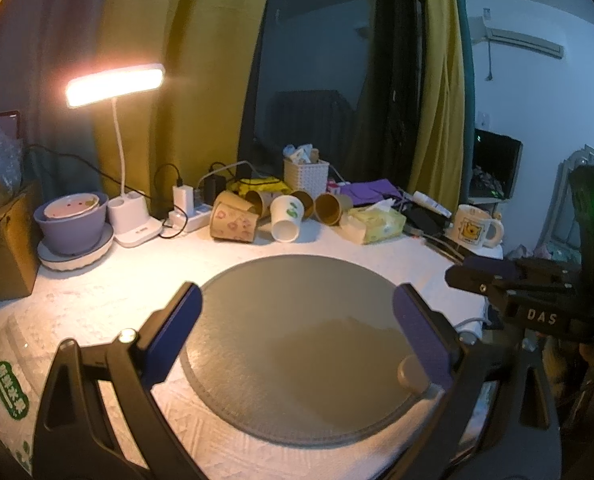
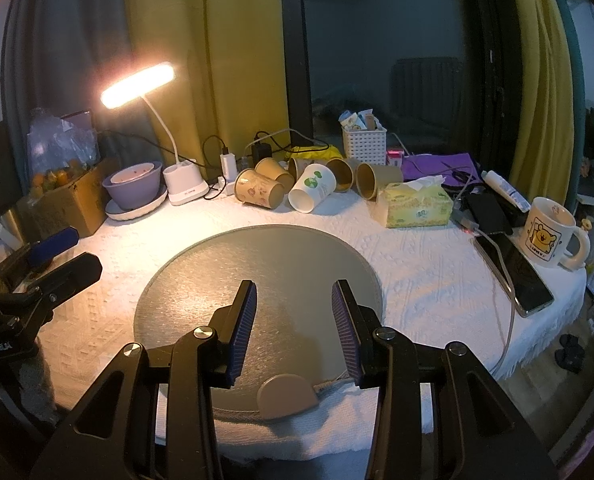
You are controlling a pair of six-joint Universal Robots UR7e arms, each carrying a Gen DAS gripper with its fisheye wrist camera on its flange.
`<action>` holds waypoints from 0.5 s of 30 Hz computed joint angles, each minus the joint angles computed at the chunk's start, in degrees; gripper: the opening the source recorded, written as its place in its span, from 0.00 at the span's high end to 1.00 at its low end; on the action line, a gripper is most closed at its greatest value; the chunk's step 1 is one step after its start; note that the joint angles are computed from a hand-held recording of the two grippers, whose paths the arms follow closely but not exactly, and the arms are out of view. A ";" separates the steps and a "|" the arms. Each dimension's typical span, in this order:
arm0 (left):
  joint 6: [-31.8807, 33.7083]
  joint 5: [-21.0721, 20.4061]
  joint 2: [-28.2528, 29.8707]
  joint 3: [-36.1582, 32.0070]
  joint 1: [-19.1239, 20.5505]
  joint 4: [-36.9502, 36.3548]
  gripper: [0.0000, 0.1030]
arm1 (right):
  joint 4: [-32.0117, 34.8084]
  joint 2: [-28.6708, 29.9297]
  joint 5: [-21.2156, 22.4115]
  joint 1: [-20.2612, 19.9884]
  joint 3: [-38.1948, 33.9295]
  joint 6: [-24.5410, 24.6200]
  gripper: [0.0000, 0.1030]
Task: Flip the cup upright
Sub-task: 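Move the left gripper toward the white globe-print cup lying on its side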
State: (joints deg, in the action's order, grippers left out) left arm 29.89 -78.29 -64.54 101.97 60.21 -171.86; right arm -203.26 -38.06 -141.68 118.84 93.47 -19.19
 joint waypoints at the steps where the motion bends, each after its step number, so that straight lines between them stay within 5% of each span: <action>1: 0.08 0.36 0.52 -0.56 -0.10 0.41 0.06 | 0.23 -0.05 0.12 -0.26 -0.11 -0.21 0.60; 15: -1.33 2.85 12.90 -17.27 -0.02 14.14 0.06 | 5.79 -0.95 4.11 -7.20 -4.89 -2.42 0.60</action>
